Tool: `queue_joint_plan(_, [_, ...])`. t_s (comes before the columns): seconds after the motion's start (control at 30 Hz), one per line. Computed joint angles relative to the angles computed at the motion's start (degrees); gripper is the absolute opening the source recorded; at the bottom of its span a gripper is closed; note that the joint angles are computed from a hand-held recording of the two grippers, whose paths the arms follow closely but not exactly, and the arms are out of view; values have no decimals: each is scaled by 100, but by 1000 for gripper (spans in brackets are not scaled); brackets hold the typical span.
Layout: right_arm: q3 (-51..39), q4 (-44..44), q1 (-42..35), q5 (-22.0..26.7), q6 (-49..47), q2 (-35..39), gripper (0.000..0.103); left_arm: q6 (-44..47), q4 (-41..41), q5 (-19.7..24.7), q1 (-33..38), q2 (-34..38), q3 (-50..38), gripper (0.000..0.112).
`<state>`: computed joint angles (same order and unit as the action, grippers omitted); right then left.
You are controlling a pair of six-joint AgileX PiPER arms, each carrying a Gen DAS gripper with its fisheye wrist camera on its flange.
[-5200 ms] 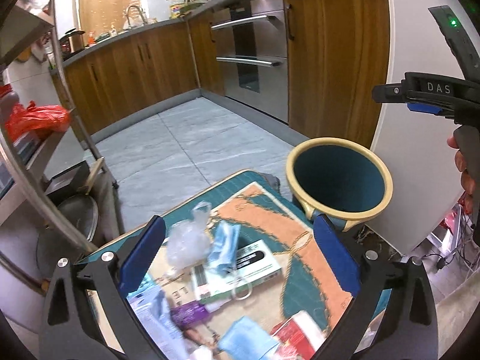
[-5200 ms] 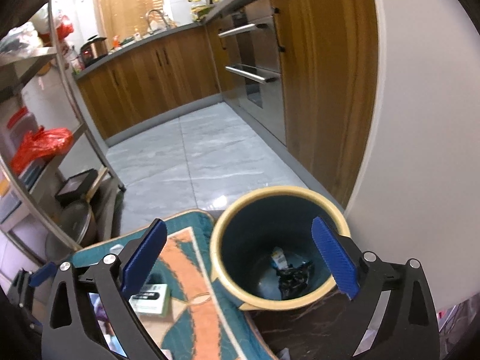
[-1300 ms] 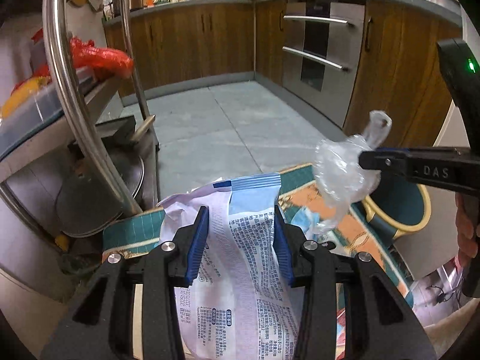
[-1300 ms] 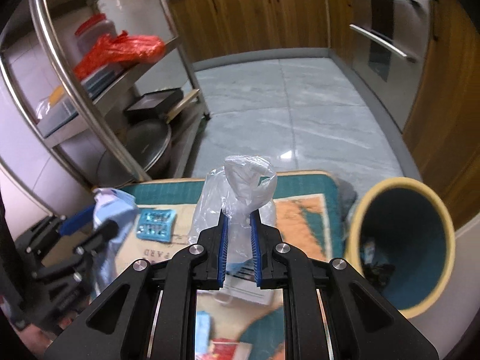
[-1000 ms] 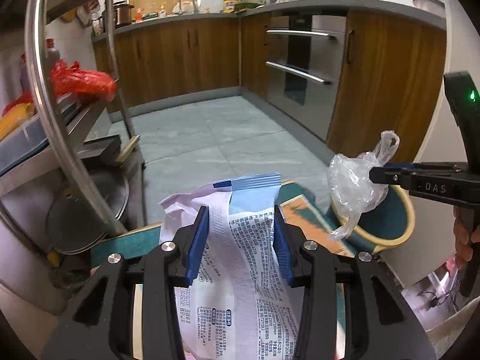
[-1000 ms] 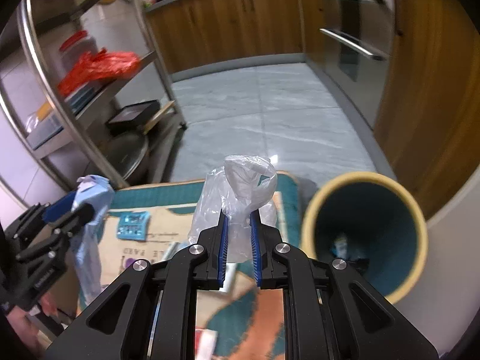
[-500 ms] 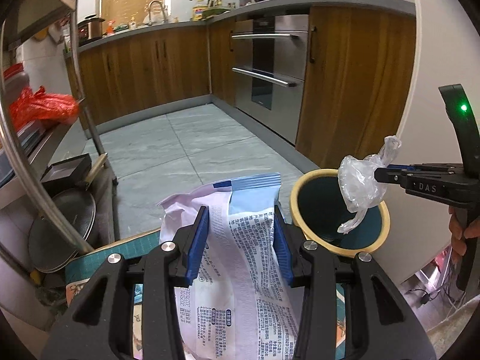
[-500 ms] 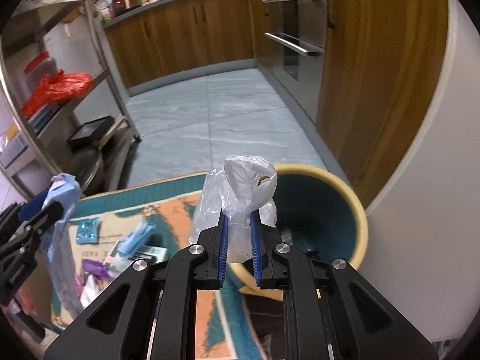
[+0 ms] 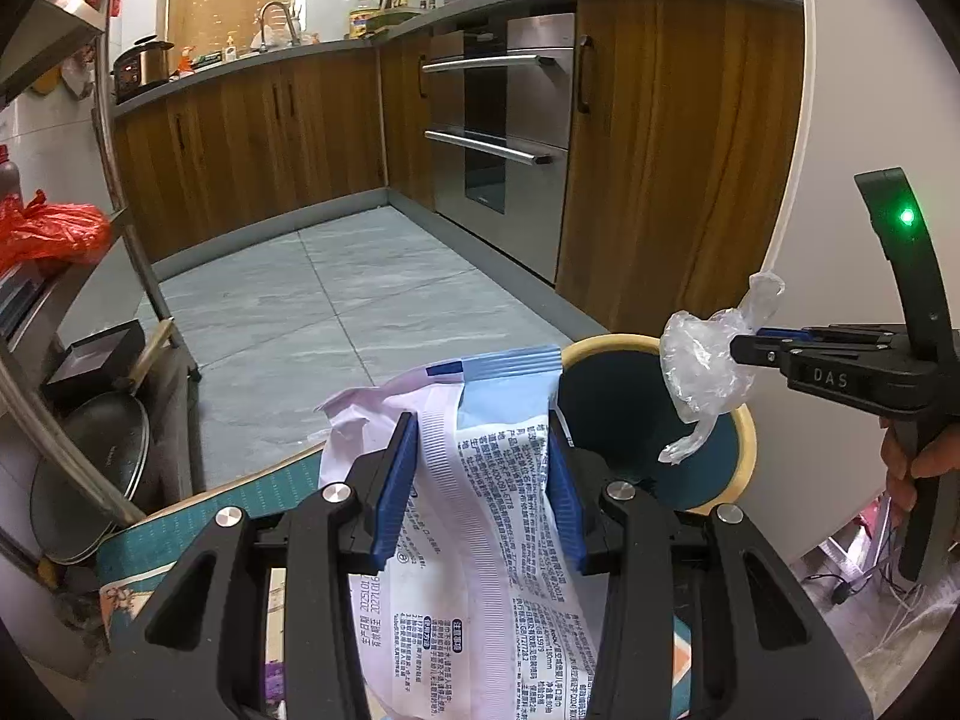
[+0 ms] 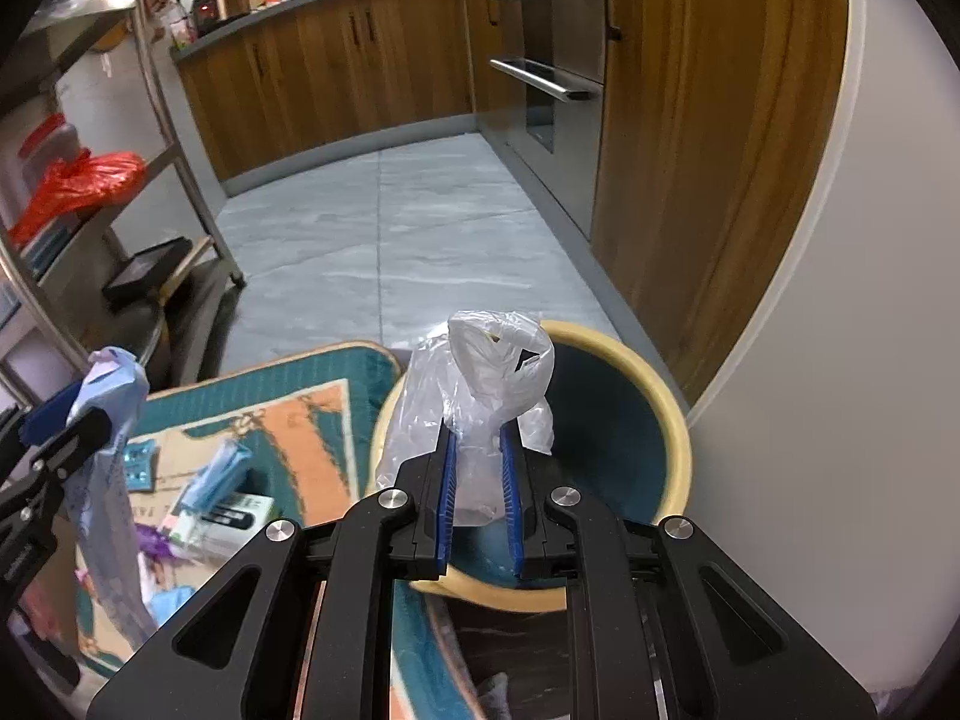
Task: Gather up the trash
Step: 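Carry the clear bag and paper wrapper over the teal bin with both tools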
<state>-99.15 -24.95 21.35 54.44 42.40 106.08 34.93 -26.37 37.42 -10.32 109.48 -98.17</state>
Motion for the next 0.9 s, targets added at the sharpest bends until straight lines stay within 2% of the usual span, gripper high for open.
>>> queue_joint_plan(0.43, [385,-97,-247,-205,33,-92,15,91,-155,-35,-416,401,-314,41])
queue_joint_plan(0.9, [569,-97,-408,-161,61,-110,15,-205,-558,350,-715,1235,-1334,41])
